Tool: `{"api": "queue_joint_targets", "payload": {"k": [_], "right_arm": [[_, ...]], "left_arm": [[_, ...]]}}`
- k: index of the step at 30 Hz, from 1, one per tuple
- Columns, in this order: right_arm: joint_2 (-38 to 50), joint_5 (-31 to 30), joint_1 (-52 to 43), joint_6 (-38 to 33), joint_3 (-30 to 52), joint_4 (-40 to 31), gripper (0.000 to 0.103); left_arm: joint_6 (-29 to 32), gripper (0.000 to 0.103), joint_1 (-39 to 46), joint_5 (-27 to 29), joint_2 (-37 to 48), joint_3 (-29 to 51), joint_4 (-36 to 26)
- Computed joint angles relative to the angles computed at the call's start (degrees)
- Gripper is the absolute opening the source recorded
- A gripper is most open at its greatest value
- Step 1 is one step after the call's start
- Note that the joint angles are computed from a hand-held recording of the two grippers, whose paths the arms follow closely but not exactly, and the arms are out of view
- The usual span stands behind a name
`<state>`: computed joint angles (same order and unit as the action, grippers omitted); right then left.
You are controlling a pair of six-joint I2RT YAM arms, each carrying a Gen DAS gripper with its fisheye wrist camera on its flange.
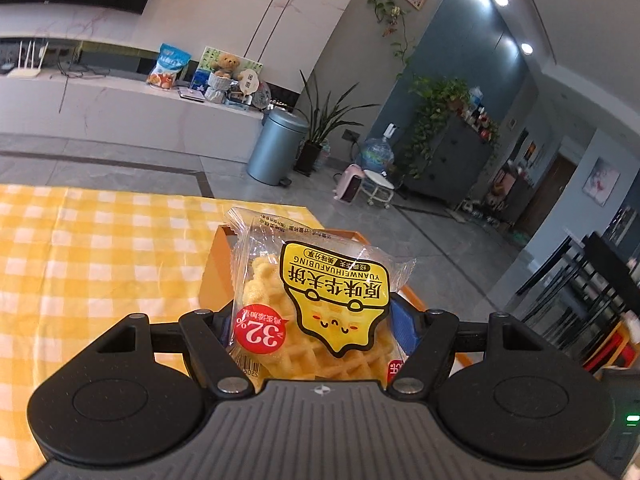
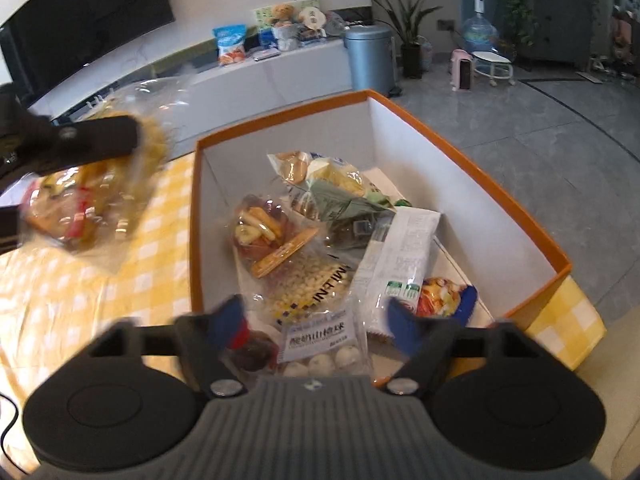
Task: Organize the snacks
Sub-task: 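Lower the waffle bag into the orange box and open the left gripper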
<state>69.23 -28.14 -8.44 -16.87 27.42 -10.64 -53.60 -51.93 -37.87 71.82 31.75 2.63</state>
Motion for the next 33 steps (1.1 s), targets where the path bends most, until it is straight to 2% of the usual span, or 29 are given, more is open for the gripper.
{"api": "queue_joint_targets", "payload": {"k": [2,8,14,17,21,22,24,25,26,29,33], "right_arm": [[0.37,-1.16,-1.83,0.51,-0.28,1.98,0.087],[3.33,-0.94,-4.82,7.58,-4.06,16.01,0.085],[7.53,-2.72,-6.03,10.8,-2.49,18.29,0.083],[6.94,-1.75,-5.2,11.1,-3.28,19.29,0.083],[6.98,-1.7,-4.56,10.57,-3.6,19.68,0.083],[7.07,-1.88,-4.67,10.32,-3.49,19.51,0.082],[7.11,-2.54,-5.3,10.05,-3.39,19.26,0.082],[7.13,-2.89,-5.62,10.02,-3.31,19.12,0.081],[7.12,-3.26,-5.94,10.09,-3.29,19.08,0.08],[7.09,-3.35,-5.99,10.05,-3.63,19.53,0.079],[6.76,-2.57,-5.65,10.06,-4.0,19.78,0.077]], "left_arm": [[-0.09,0.082,0.53,0.1,2.35,1.41,-0.02],[3.97,0.082,3.59,3.17,10.53,7.15,2.18],[6.69,0.082,6.52,8.22,17.61,12.87,4.58],[7.93,0.083,6.72,8.13,20.62,15.43,5.38],[10.6,0.101,7.88,8.34,24.63,17.01,11.14],[8.47,0.101,7.97,7.95,25.2,18.14,9.06],[-0.52,0.101,7.6,6.33,25.76,21.2,0.6],[-4.36,0.101,7.17,5.59,25.02,20.59,-1.14],[-6.37,0.101,6.75,5.05,23.66,18.5,-0.21],[-6.98,0.101,4.87,2.9,18.29,10.64,4.67],[-7.21,0.101,0.17,-4.23,13.49,8.03,-1.53]]}}
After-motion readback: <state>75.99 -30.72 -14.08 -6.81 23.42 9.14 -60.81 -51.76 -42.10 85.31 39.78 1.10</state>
